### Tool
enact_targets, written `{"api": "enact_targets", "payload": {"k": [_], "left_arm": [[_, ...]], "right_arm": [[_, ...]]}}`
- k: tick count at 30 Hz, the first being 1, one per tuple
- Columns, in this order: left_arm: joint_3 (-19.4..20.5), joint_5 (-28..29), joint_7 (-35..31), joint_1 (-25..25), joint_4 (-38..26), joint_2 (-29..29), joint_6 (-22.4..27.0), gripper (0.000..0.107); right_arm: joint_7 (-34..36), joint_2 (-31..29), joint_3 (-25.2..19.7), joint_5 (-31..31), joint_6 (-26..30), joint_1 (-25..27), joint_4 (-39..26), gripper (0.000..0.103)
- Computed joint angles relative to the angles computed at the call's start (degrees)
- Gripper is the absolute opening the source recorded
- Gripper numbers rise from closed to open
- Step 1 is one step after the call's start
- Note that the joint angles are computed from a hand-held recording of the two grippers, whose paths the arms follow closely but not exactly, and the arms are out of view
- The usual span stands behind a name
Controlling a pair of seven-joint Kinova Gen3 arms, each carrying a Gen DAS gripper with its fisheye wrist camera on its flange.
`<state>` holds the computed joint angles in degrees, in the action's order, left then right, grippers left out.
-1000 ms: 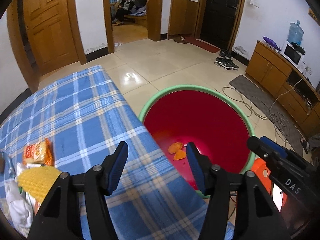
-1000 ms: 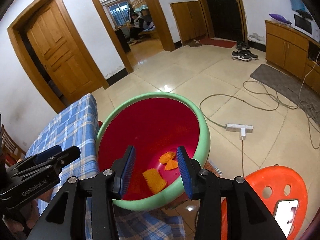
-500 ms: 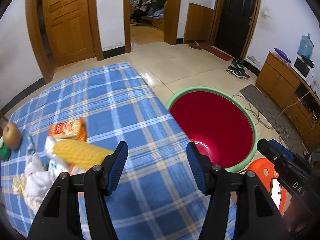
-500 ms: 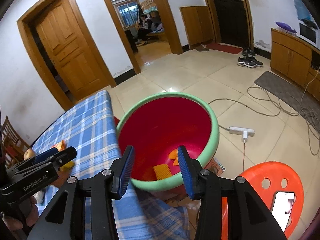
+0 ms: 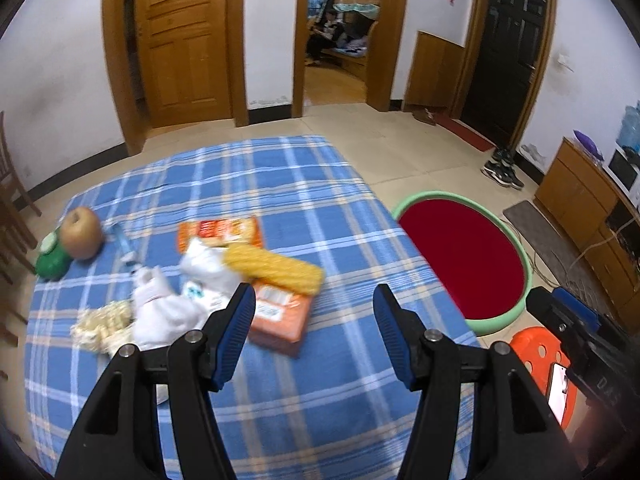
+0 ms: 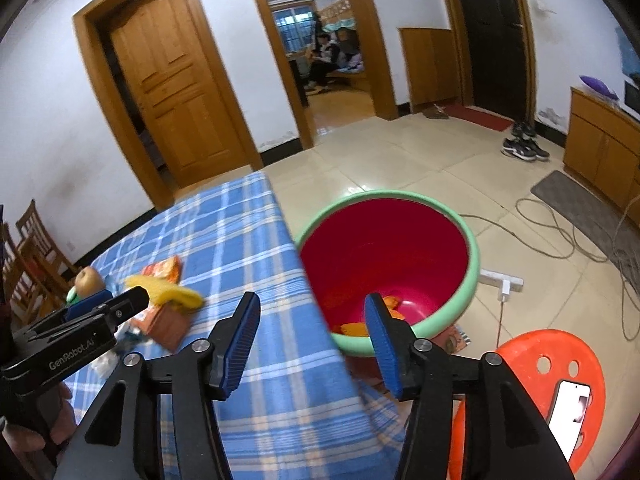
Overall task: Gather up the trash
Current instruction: 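Move both open tools back over the table, then grasp the crumpled white paper with the left tool while the right tool grasps the yellow foam net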
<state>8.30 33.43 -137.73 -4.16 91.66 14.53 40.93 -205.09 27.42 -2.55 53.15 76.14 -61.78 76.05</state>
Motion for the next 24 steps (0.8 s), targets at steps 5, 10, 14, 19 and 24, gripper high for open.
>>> {"api": "enact_targets", "payload": {"k": [5,10,14,19,24], "left_arm": [[-1.18,1.60,-0.96,-2.72,0.44,-0.49,0.36,0.063],[-2.73,1.66,-0.29,-4.97,0.36,-0.04,0.17,0.064],[-3.84,0.18,2.34,-6.39,-0.68,1.40,-0.32,0.064],[-4.26,-1.83,5.69,-8.41,-2.18,3.32,-0.27,0.064],[-4.29,-3.79,8.37,-9.79,-3.43,5.01,-0.46,0.064]], "right_arm": [[2.99,2.15,0.25,0.31,-0.78,-0.55,-3.91,0.064],[6.46,4.31,1.34,-0.41,-3.44,-0.64,-7.47,0.067],[10.73,6.37,2.38,-1.92,-5.47,-0.41,-10.72,0.068],[14.94,8.42,3.66,-4.65,-9.61,0.70,-13.22,0.068],[20.38,11.09,4.91,-8.86,-12.25,2.48,-17.33,0.069]]}}
